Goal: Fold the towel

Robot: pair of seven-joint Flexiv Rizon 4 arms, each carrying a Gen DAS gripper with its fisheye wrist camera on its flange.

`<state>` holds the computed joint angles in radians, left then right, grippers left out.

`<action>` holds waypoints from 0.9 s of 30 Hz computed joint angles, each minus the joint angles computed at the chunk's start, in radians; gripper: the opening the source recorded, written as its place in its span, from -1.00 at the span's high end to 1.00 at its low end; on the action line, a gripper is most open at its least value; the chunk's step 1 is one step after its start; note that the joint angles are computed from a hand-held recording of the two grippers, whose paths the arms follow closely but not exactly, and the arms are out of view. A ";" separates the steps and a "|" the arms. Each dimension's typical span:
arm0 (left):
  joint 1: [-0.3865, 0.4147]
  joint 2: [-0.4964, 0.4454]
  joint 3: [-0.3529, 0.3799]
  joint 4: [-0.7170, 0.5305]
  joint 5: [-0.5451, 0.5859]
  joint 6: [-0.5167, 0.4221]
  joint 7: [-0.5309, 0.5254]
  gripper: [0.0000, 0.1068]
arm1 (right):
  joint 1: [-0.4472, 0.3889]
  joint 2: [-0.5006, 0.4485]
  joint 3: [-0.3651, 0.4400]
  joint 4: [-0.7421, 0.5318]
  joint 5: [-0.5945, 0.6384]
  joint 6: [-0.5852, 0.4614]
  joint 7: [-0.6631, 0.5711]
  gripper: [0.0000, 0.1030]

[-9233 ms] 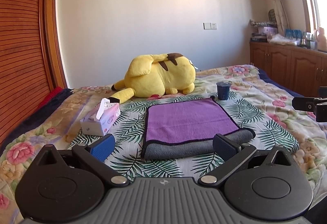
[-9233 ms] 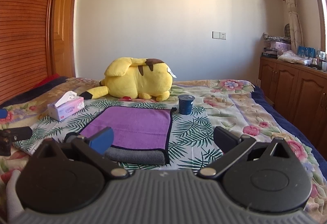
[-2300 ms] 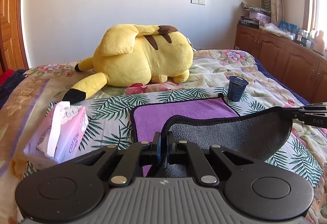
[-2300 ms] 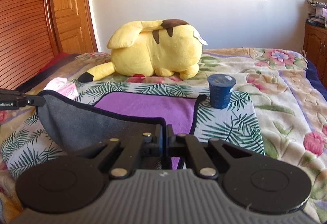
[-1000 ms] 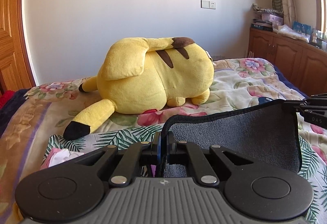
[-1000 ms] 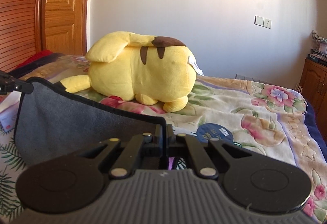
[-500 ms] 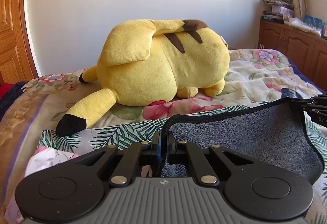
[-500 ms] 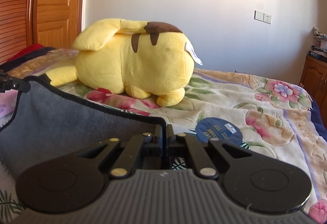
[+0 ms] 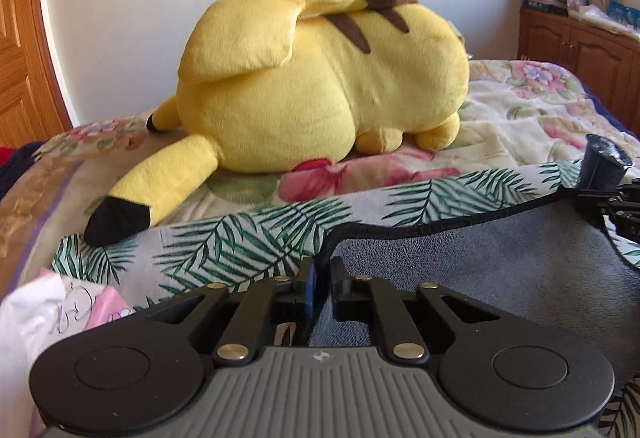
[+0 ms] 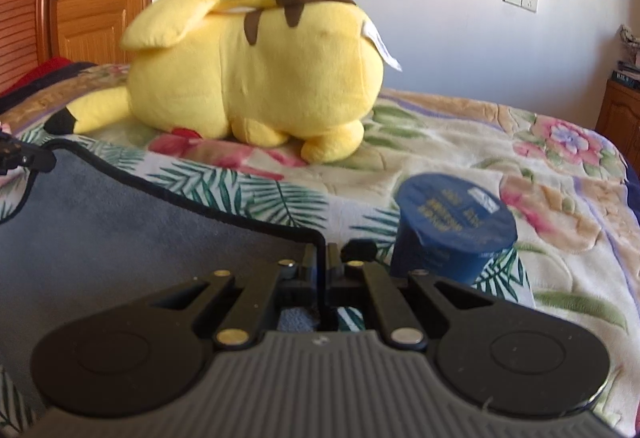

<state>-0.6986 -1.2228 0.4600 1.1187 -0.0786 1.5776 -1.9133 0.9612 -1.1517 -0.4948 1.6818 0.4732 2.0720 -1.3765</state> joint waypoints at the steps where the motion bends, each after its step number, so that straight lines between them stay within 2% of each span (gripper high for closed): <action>1: -0.013 -0.005 0.023 -0.003 -0.004 -0.012 -0.011 1.00 | 0.002 -0.001 -0.004 0.000 0.002 -0.006 0.000 0.89; 2: -0.018 -0.006 0.033 -0.001 -0.002 -0.012 -0.019 0.88 | 0.017 -0.007 -0.022 0.001 0.014 -0.017 0.001 0.75; 5: -0.016 0.011 0.019 0.024 0.002 0.008 -0.028 0.78 | 0.031 -0.001 -0.041 0.019 0.000 -0.028 0.001 0.74; 7: -0.023 0.025 0.021 0.046 0.002 0.014 -0.028 0.72 | 0.047 0.005 -0.060 0.033 0.002 -0.037 0.006 0.64; 9: -0.029 0.047 0.013 0.077 0.002 0.029 -0.026 0.71 | 0.062 0.018 -0.071 0.056 0.008 -0.028 0.016 0.17; 10: -0.033 0.059 0.009 0.096 0.001 0.038 -0.022 0.71 | 0.066 0.028 -0.069 0.068 0.011 -0.018 0.020 0.14; 18: -0.085 0.181 -0.011 0.271 -0.030 0.092 0.042 0.71 | 0.085 0.180 -0.014 0.188 0.030 0.041 -0.027 0.15; 27: -0.165 0.263 0.024 0.399 -0.118 0.137 0.117 0.71 | 0.174 0.281 -0.036 0.264 0.103 0.038 -0.108 0.15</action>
